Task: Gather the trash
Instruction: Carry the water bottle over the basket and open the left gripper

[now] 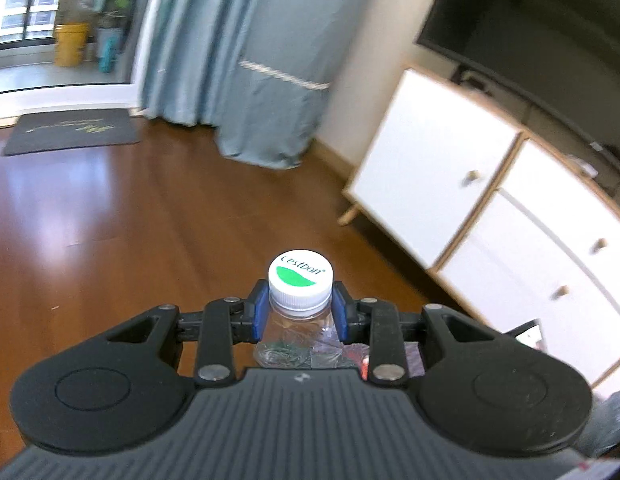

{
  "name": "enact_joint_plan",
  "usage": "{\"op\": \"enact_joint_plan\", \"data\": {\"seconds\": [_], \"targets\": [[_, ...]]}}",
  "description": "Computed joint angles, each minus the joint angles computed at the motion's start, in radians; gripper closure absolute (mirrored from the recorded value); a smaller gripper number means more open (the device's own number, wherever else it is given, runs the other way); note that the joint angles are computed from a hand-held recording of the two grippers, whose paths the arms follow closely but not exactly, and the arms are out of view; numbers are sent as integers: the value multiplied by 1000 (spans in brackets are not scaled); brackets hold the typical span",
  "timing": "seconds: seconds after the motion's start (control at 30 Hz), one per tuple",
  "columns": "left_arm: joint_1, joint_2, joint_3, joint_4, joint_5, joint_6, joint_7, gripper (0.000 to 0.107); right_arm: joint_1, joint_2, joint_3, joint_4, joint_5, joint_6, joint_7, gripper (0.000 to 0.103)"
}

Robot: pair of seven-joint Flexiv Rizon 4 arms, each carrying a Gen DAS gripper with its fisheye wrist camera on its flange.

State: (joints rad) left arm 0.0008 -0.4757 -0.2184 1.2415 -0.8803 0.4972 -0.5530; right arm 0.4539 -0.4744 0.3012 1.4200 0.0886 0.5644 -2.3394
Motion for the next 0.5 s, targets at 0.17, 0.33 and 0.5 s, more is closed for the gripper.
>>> {"op": "enact_joint_plan", "data": {"seconds": [0.17,0.33,0.5], "targets": [[-20,-46,-25,-92,37,-166,-66,74,2,-4,0,-5,1,-2,-2,85],[-71,-68,-5,-99,112,-138,-94,34,0,-7,2,-11,5,-14,-8,85],[-86,-77,24,-89,172,-38,-160,34,11,-18,-1,-28,4,-35,13,85]]}}
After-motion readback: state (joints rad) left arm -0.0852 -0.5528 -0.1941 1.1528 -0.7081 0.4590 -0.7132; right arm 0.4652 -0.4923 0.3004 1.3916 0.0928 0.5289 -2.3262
